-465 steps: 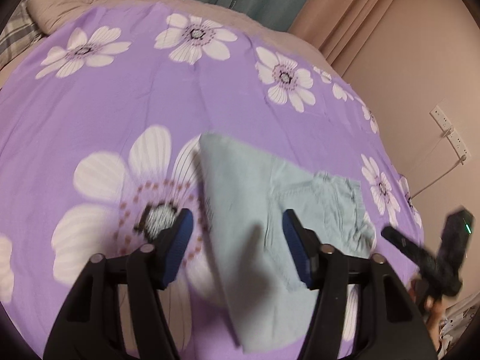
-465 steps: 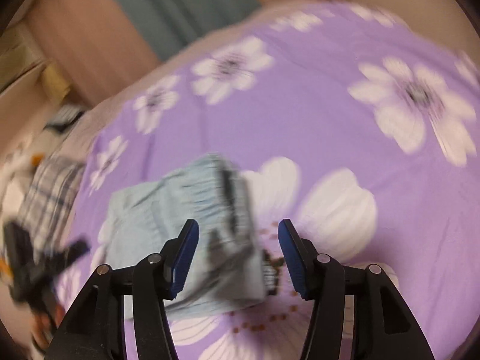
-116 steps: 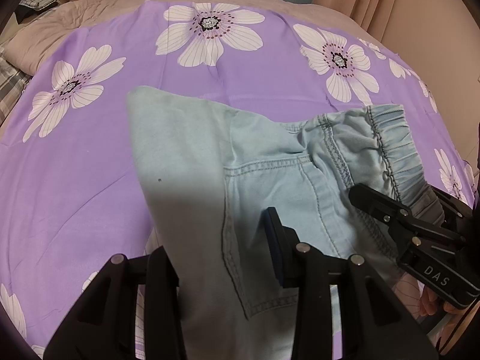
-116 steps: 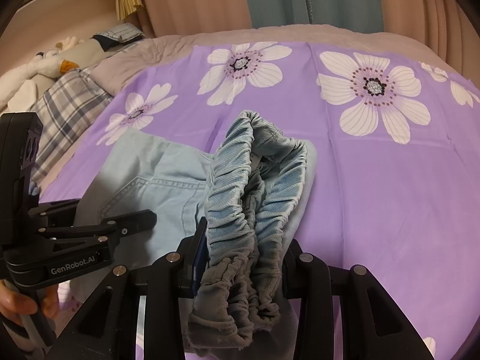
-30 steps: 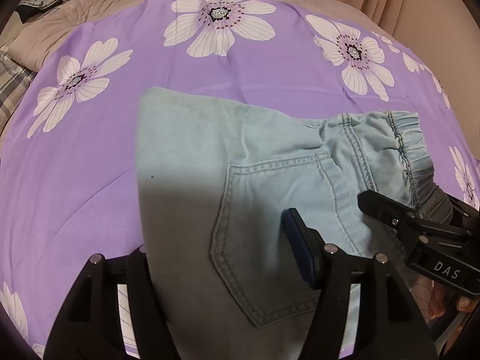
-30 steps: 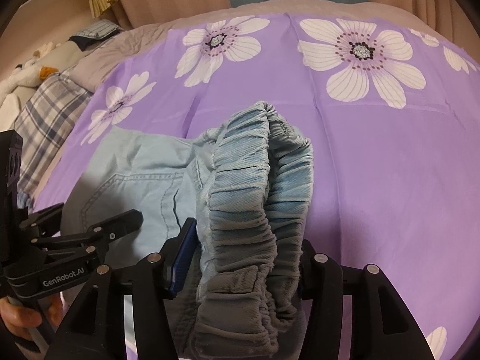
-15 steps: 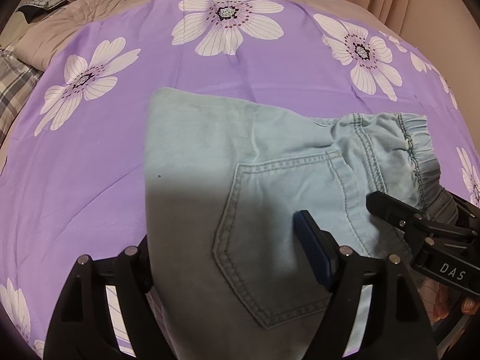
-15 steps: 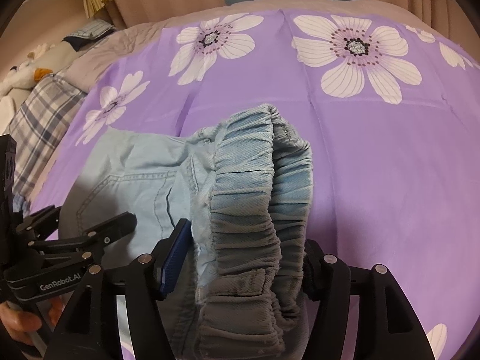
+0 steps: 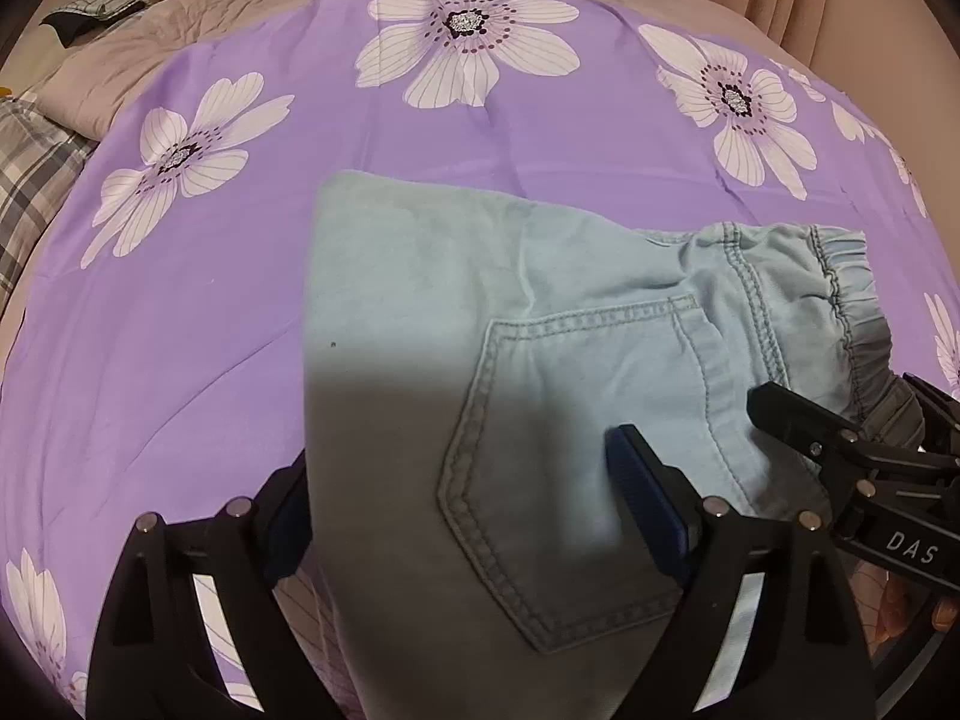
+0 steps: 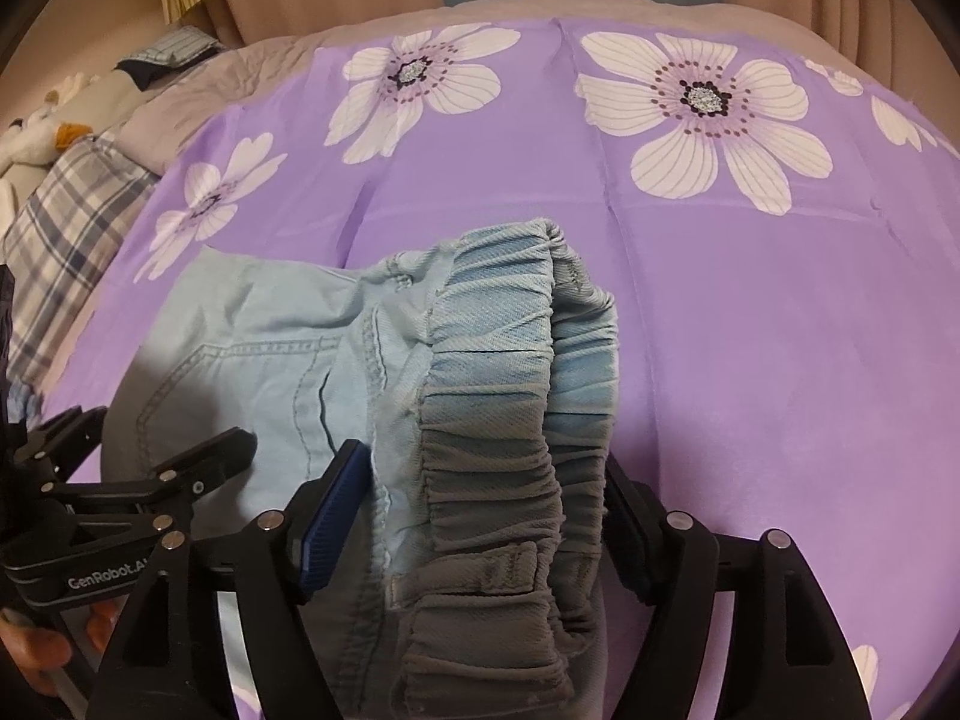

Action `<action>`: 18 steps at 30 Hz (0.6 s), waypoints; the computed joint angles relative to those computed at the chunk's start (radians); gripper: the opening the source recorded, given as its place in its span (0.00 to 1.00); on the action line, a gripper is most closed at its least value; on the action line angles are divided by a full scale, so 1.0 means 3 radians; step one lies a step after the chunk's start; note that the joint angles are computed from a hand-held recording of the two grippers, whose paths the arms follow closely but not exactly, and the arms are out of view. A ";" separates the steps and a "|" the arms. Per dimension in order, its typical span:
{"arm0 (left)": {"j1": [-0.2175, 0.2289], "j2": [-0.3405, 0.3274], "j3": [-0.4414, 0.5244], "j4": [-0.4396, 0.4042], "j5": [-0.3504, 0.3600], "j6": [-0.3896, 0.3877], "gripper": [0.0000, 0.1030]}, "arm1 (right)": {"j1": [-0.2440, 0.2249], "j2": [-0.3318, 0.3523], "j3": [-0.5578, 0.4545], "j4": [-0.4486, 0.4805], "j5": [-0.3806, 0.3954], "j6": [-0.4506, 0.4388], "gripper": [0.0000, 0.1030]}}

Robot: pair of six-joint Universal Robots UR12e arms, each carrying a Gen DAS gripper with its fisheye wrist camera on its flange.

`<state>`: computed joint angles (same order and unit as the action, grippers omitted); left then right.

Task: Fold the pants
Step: 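Lower the jeans onto the bed with both grippers and open them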

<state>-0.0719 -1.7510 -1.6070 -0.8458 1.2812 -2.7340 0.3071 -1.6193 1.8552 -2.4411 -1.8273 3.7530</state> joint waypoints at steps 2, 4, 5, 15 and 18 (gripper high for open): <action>-0.0007 0.0004 -0.0007 0.0025 0.0026 0.0001 0.88 | 0.0003 0.0002 -0.0008 0.0026 -0.0015 0.0009 0.75; -0.0014 0.0007 -0.0015 0.0054 0.0052 0.0007 0.88 | 0.0000 0.0002 -0.0009 0.0034 -0.0008 0.0020 0.75; -0.0017 0.0008 -0.0017 0.0061 0.0060 0.0003 0.88 | 0.0001 0.0002 -0.0012 0.0044 -0.0013 0.0031 0.77; -0.0025 0.0012 -0.0032 0.0109 0.0143 -0.0033 0.95 | -0.0003 -0.0004 -0.0016 0.0098 -0.0015 0.0091 0.80; -0.0023 0.0018 -0.0037 0.0108 0.0144 -0.0031 0.95 | -0.0005 -0.0010 -0.0011 0.0102 -0.0004 0.0106 0.80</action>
